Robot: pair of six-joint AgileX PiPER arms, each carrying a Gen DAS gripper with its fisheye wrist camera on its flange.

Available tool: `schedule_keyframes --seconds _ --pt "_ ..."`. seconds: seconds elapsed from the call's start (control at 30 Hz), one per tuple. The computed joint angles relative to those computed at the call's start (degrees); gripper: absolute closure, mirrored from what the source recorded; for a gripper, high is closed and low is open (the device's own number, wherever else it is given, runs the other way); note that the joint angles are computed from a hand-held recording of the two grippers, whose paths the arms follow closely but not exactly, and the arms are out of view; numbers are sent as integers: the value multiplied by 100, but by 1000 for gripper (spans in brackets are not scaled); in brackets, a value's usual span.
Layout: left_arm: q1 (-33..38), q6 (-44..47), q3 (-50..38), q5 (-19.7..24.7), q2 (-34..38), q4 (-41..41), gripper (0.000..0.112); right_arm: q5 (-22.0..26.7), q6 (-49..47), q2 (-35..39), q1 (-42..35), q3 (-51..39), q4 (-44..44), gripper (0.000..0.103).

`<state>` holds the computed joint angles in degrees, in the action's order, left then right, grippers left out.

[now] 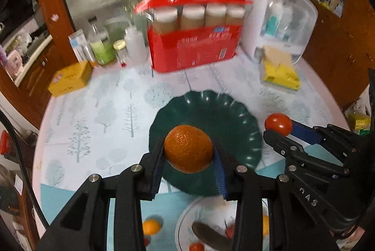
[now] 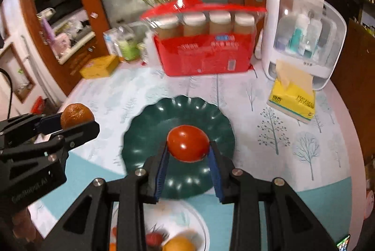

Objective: Organize fruits
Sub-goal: 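Carry both fruits onto the green plate and open both tools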

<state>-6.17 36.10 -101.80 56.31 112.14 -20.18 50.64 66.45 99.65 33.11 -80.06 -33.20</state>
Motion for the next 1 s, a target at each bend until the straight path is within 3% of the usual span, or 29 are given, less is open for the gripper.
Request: schedule_keyframes --seconds 0.2,0.47,0.6,0.67,0.8,1.0 --pt "-271 -482 -842 103 1317 494 76 -493 -541 1018 -512 -212 532 69" --pt "-508 -803 -1439 262 2195 917 73 -760 -778 1665 -677 -282 735 68" --pt "-545 -972 -1316 7 2175 1167 42 -641 -959 1825 -663 -383 797 68" --pt "-444 -908 -1380 84 2165 988 28 -651 -993 1835 -679 -369 778 66" --pt "-344 -917 -1386 80 2072 927 26 -744 -736 1651 -551 -227 504 47" --pt "-230 -903 -1123 -11 1765 867 23 -473 -630 1541 -333 -380 257 46"
